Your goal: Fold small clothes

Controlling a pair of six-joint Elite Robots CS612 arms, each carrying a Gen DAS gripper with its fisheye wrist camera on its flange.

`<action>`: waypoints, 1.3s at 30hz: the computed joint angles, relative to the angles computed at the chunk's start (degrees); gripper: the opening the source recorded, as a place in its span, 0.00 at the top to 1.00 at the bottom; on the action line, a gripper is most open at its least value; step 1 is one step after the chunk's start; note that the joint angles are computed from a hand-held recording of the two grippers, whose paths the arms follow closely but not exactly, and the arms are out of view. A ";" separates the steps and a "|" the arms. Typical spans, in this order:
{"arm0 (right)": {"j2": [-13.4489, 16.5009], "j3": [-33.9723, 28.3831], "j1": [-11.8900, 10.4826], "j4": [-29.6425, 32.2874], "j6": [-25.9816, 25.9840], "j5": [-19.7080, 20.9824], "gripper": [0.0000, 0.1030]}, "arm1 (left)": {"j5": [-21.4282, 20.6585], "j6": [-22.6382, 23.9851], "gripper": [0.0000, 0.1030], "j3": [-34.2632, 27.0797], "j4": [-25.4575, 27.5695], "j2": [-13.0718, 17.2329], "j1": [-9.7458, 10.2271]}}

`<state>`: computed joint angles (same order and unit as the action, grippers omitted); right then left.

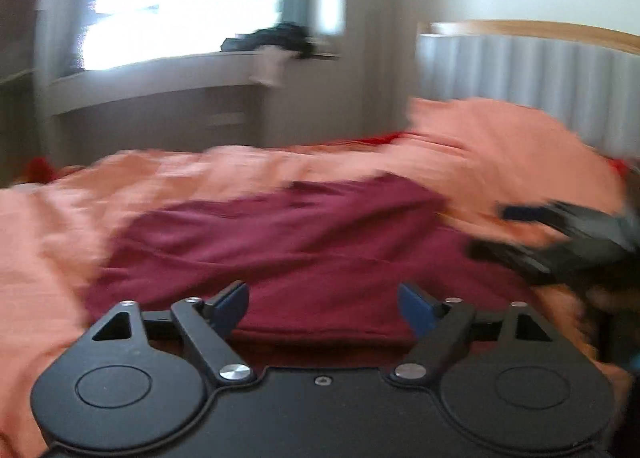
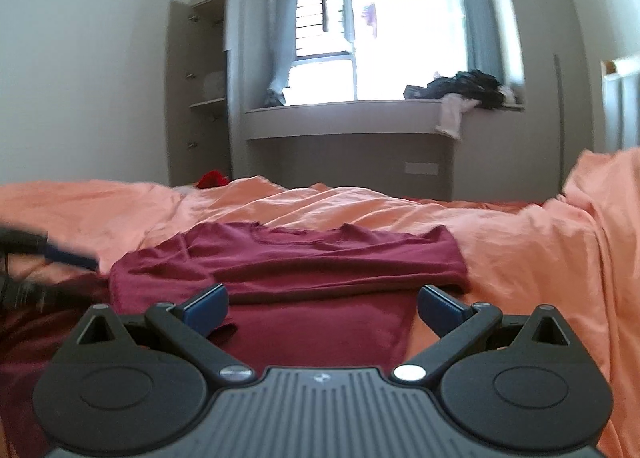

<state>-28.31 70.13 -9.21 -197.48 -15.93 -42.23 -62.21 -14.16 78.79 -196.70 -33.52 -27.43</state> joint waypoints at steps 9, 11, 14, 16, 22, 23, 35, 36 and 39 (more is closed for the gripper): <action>-0.63 2.10 1.13 0.96 -10.75 3.79 0.00 | 11.25 -16.97 0.18 -4.01 18.29 -0.36 6.42; -0.60 2.00 1.38 2.16 -12.03 4.19 0.00 | 10.11 -20.30 0.21 -6.19 22.63 0.48 8.08; -0.59 1.94 1.71 4.00 -13.51 4.32 0.00 | 5.27 -25.12 0.27 -8.97 27.72 1.51 10.50; -0.54 1.87 1.86 4.90 -14.24 4.24 0.00 | 1.87 -27.48 0.33 -10.27 28.72 2.27 11.61; -0.39 1.73 1.99 6.25 -15.08 3.96 0.00 | -2.52 -29.59 0.90 -11.55 29.62 3.32 12.86; -0.37 1.68 2.01 6.43 -15.10 3.98 0.00 | -1.47 -30.30 0.94 -10.85 28.15 3.18 12.66; -0.40 1.61 2.09 7.44 -15.84 3.60 0.00 | 0.54 -33.07 0.68 -8.18 27.90 1.55 12.35; -0.49 1.74 2.09 7.48 -15.89 3.60 0.00 | 1.13 -31.67 0.61 -7.39 27.03 1.17 12.09; -0.48 1.76 2.11 7.29 -15.86 3.51 0.00 | 1.84 -27.20 0.43 -4.41 23.79 -0.15 11.27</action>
<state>-28.79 71.89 -7.10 -190.19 -31.79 -38.72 -60.37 -41.36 74.38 -172.91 -33.67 -16.15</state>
